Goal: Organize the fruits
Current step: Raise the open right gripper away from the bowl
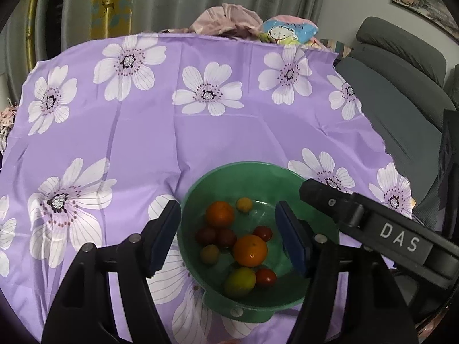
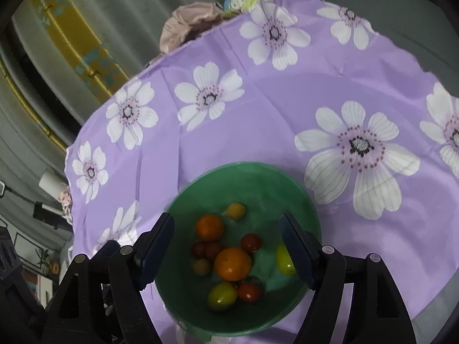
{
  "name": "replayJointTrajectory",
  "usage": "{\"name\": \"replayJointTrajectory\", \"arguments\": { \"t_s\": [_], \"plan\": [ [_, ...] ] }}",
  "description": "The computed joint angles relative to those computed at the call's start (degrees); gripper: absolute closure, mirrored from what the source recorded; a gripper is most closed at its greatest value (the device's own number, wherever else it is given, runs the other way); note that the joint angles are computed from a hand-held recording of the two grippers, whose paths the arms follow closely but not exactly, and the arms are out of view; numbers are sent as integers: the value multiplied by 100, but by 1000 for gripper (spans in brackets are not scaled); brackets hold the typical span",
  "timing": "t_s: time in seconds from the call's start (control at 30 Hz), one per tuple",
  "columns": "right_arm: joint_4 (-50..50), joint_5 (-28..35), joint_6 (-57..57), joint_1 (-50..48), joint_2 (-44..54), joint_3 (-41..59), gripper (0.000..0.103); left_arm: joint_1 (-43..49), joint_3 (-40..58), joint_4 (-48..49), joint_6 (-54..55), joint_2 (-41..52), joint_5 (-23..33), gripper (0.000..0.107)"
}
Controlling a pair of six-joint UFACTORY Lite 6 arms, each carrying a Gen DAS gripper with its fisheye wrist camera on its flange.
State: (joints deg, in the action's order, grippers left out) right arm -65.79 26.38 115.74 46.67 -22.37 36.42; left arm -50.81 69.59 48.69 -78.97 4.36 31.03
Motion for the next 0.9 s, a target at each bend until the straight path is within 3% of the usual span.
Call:
{"name": "replayJointTrajectory", "arguments": {
  "t_s": [0.33, 0.9],
  "plan": [
    [102, 541, -36, 317, -217, -13, 27, 19, -114, -110, 23, -151, 95, 38],
    [185, 611, -133, 327, -277, -24, 27, -97, -309, 69, -184, -354, 184, 38]
  ]
}}
